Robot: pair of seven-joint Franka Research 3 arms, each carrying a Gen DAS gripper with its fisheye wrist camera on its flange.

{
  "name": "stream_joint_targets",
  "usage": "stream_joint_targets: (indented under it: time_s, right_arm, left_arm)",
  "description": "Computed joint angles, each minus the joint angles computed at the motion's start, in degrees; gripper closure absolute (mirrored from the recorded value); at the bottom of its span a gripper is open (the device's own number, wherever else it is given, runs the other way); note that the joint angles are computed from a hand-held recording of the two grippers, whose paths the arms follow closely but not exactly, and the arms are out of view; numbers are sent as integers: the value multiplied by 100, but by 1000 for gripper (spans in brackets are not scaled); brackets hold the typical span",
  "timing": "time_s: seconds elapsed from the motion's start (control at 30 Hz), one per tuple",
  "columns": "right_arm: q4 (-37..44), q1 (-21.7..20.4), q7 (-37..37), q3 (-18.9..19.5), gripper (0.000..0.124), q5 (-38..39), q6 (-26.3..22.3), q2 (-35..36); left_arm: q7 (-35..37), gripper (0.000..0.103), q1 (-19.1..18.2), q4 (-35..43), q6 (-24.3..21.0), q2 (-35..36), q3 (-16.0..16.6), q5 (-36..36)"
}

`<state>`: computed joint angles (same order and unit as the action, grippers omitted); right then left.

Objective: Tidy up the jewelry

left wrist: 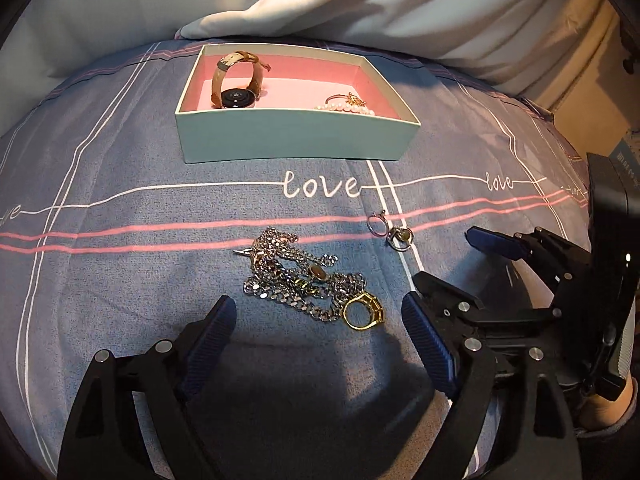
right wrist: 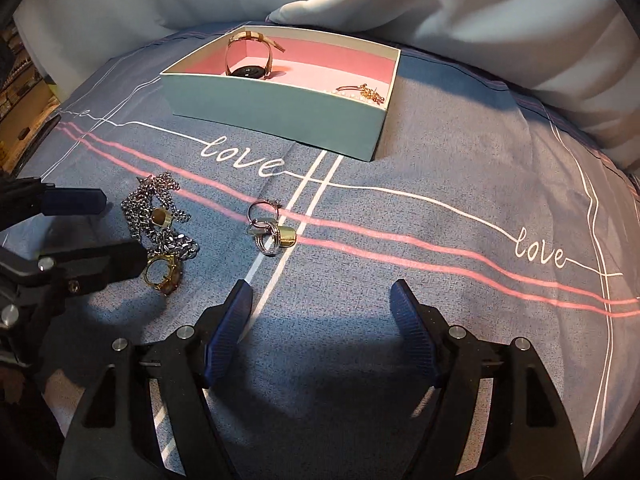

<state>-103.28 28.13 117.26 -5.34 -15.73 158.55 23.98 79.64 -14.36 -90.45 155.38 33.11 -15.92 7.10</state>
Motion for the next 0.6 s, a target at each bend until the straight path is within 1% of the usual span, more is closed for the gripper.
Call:
stream_joint_targets:
  time_s: [0.03, 0.07, 0.13, 0.2, 0.27, 0.33, 0.37, 0.4, 0.43, 0.47, 0.5, 0.57, 0.6]
  right_arm:
    - [32, -15, -56, 19, 52, 11, -38, 13]
    - [44, -13, -89, 19, 52, -2, -65, 11]
    - [28, 37, -54, -33, 52, -97, -70, -2]
    - [-2, -24, -27, 0, 52, -15, -12, -4]
    - [-58, -44, -34, -6, 52, -1, 137, -10]
    - [-9, -52, -150, 4, 52, 3, 190, 35]
    - [32, -99, -254, 65, 52, 88, 222, 68]
    - [96, -149, -370, 133, 52, 196, 249, 119]
    - [172, -188, -504, 193, 53, 297, 269, 181]
    - [238, -192, -623, 218, 55, 357, 287, 234]
    - [316, -179, -735, 224, 60, 391, 341, 303]
    - [443, -140, -954, 234, 79, 458, 420, 405]
    - [504, -156, -1073, 276, 102, 557, 409, 437]
  left_arm:
    - [64, 27, 20, -18, -23, 1, -60, -27]
    - [200, 30, 87, 0, -72, 31, -179, -121]
    - [258, 37, 48, 120, -151, 116, -192, -163]
    - [355, 44, 43, 308, -261, 240, -226, -230]
    - [350, 48, -43, 460, -321, 343, -132, -175]
    - [231, 59, -228, 500, -301, 363, 88, 77]
    - [159, 63, -317, 476, -266, 344, 197, 230]
    - [71, 72, -388, 448, -239, 323, 290, 366]
    - [22, 78, -396, 417, -210, 305, 315, 432]
    - [72, 78, -304, 390, -178, 301, 224, 375]
    - [124, 78, -226, 369, -150, 299, 144, 313]
    - [187, 78, -118, 315, -99, 273, 46, 210]
    - [190, 78, -104, 300, -88, 255, 40, 194]
